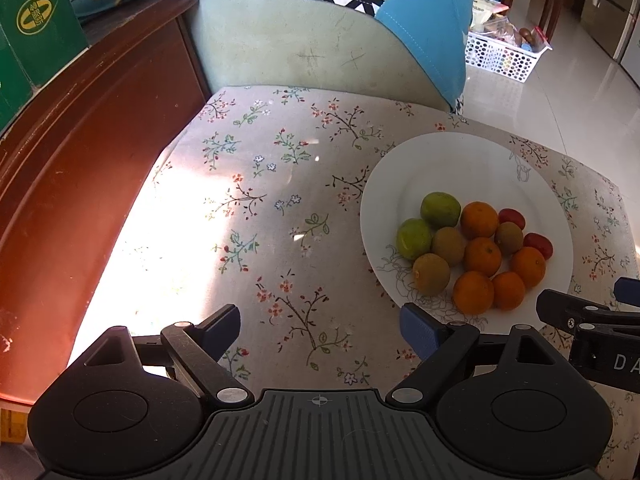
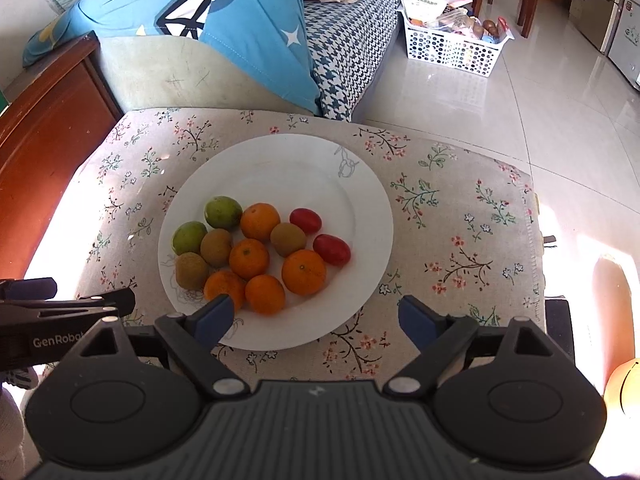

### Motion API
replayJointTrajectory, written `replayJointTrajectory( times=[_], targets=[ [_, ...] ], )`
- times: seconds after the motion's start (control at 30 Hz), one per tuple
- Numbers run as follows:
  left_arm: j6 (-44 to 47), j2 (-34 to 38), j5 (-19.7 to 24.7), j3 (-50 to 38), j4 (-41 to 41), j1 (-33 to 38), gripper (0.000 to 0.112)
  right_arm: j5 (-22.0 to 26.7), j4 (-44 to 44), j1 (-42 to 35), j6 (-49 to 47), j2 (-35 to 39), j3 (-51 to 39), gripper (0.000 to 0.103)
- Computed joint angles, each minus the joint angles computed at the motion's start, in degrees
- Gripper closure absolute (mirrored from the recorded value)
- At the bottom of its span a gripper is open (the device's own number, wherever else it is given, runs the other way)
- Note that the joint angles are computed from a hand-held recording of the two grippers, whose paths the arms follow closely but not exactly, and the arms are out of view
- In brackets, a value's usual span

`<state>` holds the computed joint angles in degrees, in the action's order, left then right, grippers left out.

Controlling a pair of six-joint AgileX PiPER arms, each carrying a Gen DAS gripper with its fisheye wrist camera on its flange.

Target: Organize fruits

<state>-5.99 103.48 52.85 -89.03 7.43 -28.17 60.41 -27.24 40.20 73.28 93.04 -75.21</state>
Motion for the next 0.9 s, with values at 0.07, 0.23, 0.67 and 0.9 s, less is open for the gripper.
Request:
replayJointTrajectory(
  times=[0.07, 0.23, 0.67, 0.9],
  targets=[
    [-0.82, 0.46, 0.09, -0.24, 1.13, -0.3, 0.024, 0.24, 0.0, 0.12, 0.12, 0.26, -0.1, 0.013],
    [-0.55, 1.12, 0.36, -0.61, 1.36, -1.06, 0.024, 1.63, -0.02, 0.44, 0.42, 1.77, -1.09, 0.013],
    [-2.22, 1.69, 0.44, -0.36, 5.1, -3.07, 0.024, 2.92, 0.08, 1.11, -0.62, 3.4, -2.49, 0.012],
    [-2.98, 1.95, 0.56, -0.42, 6.32, -3.28, 0.024, 3.69, -0.47, 1.92, -0.99, 4.31, -3.25, 0.012]
  ],
)
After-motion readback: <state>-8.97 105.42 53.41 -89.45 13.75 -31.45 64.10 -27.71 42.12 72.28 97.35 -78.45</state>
